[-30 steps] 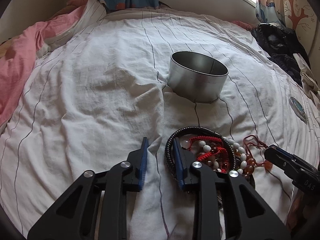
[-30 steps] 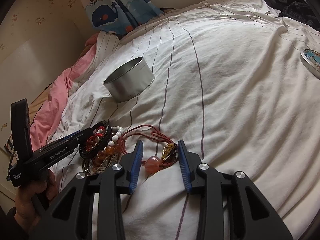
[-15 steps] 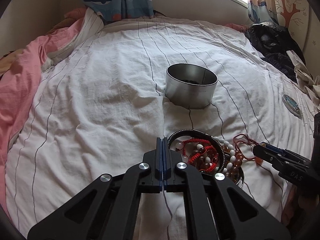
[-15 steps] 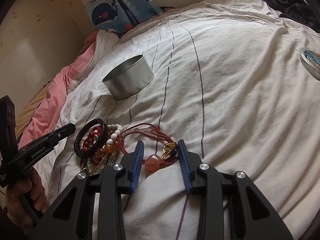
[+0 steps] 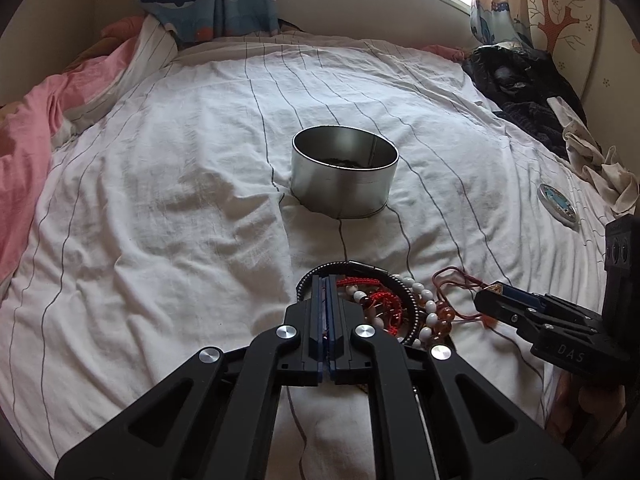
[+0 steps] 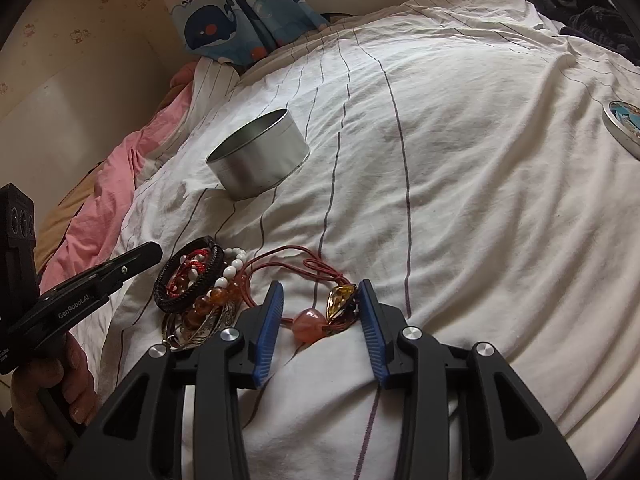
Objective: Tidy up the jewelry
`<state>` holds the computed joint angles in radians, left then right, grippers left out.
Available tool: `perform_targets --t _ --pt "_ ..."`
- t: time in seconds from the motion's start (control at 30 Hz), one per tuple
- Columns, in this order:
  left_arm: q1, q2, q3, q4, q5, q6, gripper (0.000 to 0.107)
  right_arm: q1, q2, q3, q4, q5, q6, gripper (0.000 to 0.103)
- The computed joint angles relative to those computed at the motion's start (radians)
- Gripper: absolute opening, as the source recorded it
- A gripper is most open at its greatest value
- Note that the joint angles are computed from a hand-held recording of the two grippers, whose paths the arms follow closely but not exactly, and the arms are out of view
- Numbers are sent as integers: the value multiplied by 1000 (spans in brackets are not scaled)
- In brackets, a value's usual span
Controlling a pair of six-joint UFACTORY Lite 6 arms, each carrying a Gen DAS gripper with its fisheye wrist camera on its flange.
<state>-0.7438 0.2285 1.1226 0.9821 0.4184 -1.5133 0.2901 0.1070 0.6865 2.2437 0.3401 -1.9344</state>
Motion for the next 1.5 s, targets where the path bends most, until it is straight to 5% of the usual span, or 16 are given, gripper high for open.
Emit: perform_targets --t 0.33,0.47,0.6,1.07,1.27,1.5 --pt "55 66 16 -217 -47 167 24 3 -8 -6 -4 -2 0 41" --pt "74 71 11 -270 -81 208 18 9 -12 -6 1 -9 -5 40" --pt "87 19 -33 -289 -129 208 7 -13 -14 -13 -13 21 13 17" --pt "128 -132 -72 -347 -109 272 7 -81 -91 -57 -68 147 70 16" --pt "151 -36 69 -362 -102 308 7 -89 -105 33 -171 161 195 16" --pt "178 265 486 -460 -29 457 7 -79 -72 215 -282 131 303 16"
